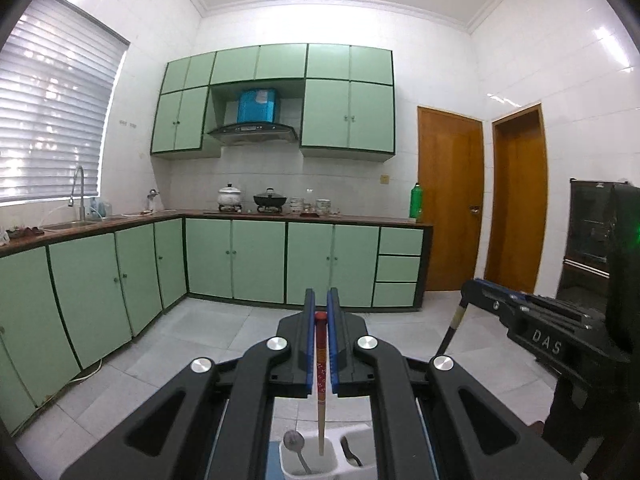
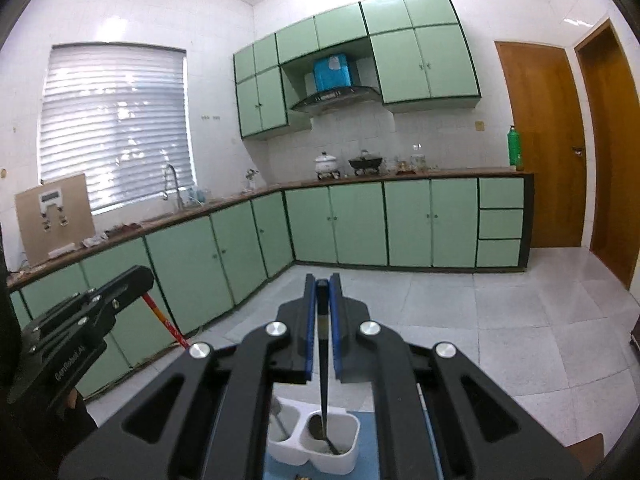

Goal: Organize utensils
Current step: 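Lift both chopsticks over the white holder and open both grippers, then move both open grippers back over the remaining chopsticks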

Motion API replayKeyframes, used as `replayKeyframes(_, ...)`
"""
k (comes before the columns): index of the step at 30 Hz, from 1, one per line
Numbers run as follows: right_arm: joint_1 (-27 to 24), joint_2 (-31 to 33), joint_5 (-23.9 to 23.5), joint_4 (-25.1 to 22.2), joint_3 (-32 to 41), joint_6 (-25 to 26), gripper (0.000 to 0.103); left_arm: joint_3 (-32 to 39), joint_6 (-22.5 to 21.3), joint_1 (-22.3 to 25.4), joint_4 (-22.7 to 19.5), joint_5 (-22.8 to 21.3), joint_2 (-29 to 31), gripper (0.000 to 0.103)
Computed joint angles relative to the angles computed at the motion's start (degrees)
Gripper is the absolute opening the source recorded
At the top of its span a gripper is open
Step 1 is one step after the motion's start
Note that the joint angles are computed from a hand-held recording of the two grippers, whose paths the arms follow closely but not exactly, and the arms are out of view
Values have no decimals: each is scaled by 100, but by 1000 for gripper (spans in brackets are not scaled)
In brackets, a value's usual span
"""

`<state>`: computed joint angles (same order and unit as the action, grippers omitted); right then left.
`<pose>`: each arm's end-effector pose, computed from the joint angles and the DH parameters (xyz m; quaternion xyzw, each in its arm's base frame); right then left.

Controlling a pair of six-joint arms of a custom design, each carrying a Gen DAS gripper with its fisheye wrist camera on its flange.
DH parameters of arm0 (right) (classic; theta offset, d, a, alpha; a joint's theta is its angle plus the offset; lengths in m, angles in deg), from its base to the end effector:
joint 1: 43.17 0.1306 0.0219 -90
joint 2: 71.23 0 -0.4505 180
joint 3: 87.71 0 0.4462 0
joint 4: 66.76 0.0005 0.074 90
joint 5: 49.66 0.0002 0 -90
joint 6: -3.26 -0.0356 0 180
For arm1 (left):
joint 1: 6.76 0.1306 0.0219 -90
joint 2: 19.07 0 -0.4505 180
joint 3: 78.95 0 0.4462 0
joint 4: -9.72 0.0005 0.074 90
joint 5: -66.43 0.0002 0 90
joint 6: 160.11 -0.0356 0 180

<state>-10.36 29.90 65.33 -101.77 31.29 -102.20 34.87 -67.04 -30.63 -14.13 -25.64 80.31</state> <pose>0.5421 0.3310 0.6780 0.0085 0.7959 0.0782 0.6003 0.5815 -0.2564 0.6682 0.1262 0.7522 -0.1372 0.6320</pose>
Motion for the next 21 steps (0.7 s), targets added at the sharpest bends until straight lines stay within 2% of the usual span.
replayKeyframes(9,-168,486,-311,-508,18,-385,7,406,100,92,-541,88,751,6)
replayKeyframes(10,-166,492,-385,-548,-25,-428,8,420,132,101,-614,107,789,7)
replayKeyframes(11,-167,477,-408,-550,-90,-473,9,405,130,112,-650,123,792,14)
replayKeyframes(12,-158,442,-357,-526,-167,-506,13,363,129,119,-655,122,771,18)
replayKeyframes(13,-140,429,-340,-517,-196,-528,22,256,134,135,-580,135,713,27)
replayKeyframes(14,-131,378,-318,-482,-270,-558,26,163,134,141,-506,132,656,34)
replayKeyframes(16,-103,264,-171,-403,-415,-578,43,-3,99,149,-437,93,524,38)
replayKeyframes(18,-38,68,-3,-289,-656,-591,48,-193,65,151,-377,41,359,44)
replayKeyframes(21,101,-246,345,-173,-1050,-599,62,-833,61,125,-184,-124,-141,57)
